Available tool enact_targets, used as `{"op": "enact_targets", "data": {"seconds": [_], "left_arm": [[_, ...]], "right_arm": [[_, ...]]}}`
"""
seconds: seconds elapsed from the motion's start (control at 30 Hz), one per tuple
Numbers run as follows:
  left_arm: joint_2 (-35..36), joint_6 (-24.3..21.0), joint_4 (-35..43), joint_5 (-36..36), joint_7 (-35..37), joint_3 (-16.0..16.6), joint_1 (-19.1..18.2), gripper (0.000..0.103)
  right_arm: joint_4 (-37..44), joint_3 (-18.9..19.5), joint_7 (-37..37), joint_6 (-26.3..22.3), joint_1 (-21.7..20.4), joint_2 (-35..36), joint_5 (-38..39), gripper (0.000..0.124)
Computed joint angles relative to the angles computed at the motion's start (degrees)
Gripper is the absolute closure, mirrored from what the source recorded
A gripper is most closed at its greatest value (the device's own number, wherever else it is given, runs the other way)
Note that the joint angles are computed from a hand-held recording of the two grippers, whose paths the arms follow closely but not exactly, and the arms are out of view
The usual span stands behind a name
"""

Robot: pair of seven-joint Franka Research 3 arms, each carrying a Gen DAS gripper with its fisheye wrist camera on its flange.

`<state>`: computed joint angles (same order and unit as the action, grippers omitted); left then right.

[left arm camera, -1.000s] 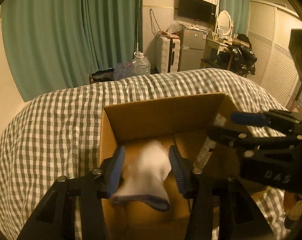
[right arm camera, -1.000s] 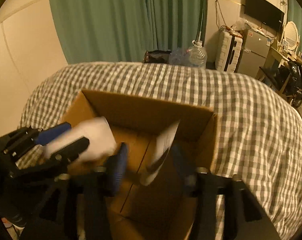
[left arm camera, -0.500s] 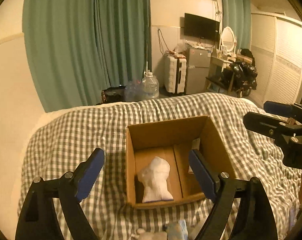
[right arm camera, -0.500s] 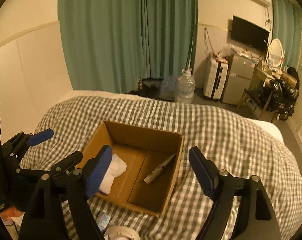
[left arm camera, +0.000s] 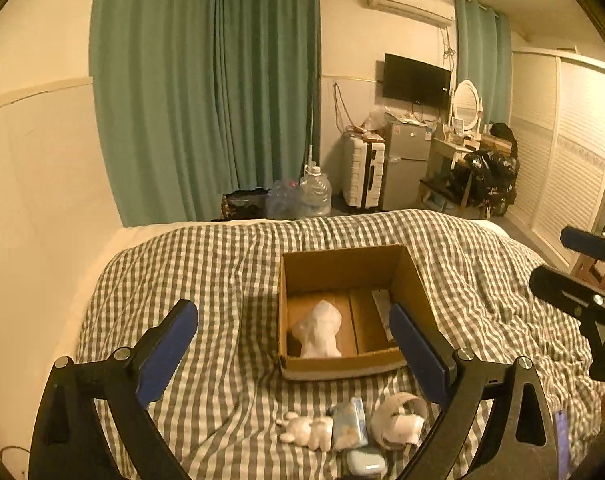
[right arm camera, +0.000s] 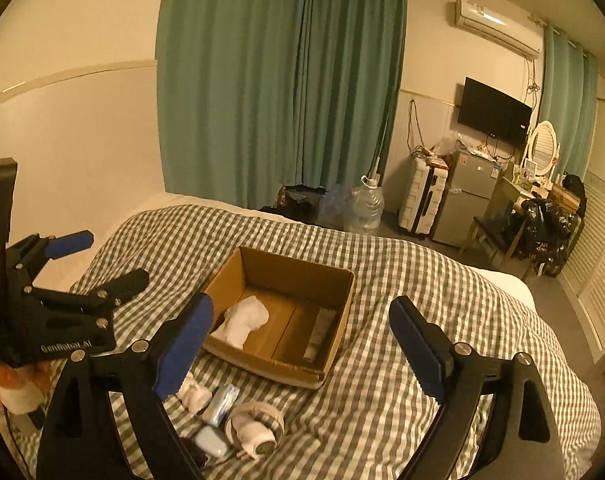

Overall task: Organize objects
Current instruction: 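Lower the toothpaste tube into the box and open the right gripper, then grasp the white tape roll with the right gripper while left grasps the rabbit figurine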

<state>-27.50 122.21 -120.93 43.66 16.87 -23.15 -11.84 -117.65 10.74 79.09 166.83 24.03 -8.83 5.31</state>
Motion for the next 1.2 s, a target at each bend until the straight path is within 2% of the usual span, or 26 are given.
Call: {"op": "enact_targets", "data": {"seconds": [0.27, 0.53, 0.7, 0.9, 1.07, 1.2], "left_arm": [[-1.54, -2.84, -3.36, -0.14, -3.67, -2.01, -1.45, 0.004], [-1.01, -1.04, -8.38, -0.99, -9.10, -1.70, -3.27, 0.003], [0.54, -0.41, -10.81, -1.35, -10.90, -1.09, -3.76, 0.004], [3.35, 0.73, -12.05, -1.79, -11.42, -0.10, -4.64, 0.004], [6.31, 1.67, -11.98, -2.83, -10.18, 1.26, -5.35, 0.004], [8.29, 4.05, -12.42, -4.68, -8.71, 2.69, -5.70, 0.003]], "right_arm": [[-6.90, 0.46, 0.43, 0.80, 0.20, -3.74, 0.67, 0.033], [-12.05, 0.82, 0.46, 4.61, 1.09, -2.92, 2.67, 0.033], [-13.55, 4.49, 8.20, 5.61, -3.17, -0.06, -5.66, 0.033], [-12.71, 1.49, 7.39, 4.09, 0.33, 5.13, -3.92, 0.033], [-10.61, -0.03, 12.02, 0.88, 1.40, 9.56, -9.30, 0.033], [-9.82, -0.93, 10.04, -0.83, 2.50, 10.88, -6.98, 0.033]]}}
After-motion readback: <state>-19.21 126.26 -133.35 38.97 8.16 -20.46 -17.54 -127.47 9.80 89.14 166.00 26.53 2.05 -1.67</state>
